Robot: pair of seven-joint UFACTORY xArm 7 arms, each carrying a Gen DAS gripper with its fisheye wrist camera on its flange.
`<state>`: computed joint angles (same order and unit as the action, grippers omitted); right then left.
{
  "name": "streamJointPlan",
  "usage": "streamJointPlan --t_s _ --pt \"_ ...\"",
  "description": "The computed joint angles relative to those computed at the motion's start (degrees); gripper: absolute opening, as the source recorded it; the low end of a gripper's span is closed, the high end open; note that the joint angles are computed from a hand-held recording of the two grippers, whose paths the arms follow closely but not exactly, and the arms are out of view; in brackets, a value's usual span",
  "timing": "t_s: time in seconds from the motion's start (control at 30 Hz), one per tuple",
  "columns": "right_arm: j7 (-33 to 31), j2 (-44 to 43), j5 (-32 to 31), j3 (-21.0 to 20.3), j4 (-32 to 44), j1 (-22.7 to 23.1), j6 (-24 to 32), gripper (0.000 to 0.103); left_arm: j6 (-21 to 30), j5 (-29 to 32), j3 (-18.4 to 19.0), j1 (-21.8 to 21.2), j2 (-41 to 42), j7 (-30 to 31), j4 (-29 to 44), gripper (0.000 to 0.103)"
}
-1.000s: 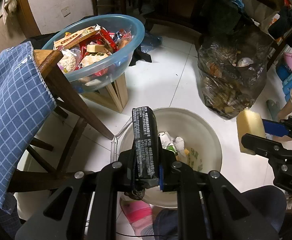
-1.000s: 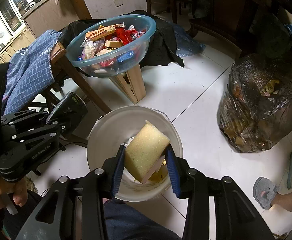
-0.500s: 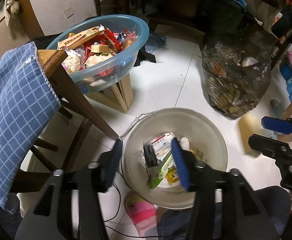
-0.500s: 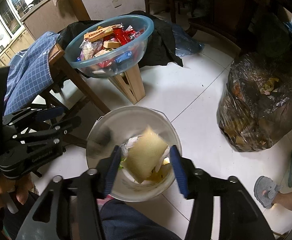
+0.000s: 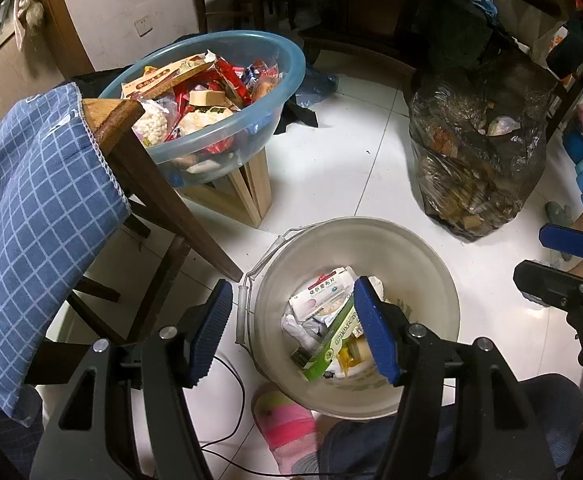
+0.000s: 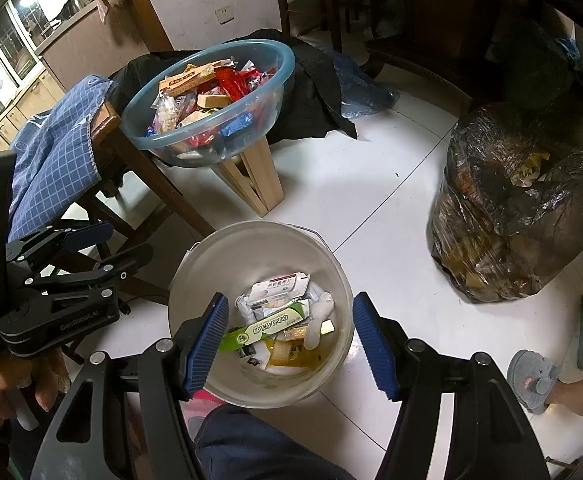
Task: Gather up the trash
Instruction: 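Open both tools over the white bucket to drop the battery pack and sponge, then return both tools to the table above the remaining items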
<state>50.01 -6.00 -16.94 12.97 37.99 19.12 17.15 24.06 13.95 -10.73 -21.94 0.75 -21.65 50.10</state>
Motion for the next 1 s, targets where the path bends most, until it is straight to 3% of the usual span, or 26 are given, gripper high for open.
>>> streamJointPlan --t_s 0.5,1.0 --pt "2.77 -2.54 -3.81 1.39 0.92 -0.86 0.77 0.067 0.1 0.47 -0.39 0.36 -3.19 -0.38 -0.62 0.06" --pt "22.92 -8.84 -31.56 11.37 9.97 -5.25 6.31 0.078 -1.59 -0.59 -0.62 4.57 -16.09 1.06 -5.23 0.06"
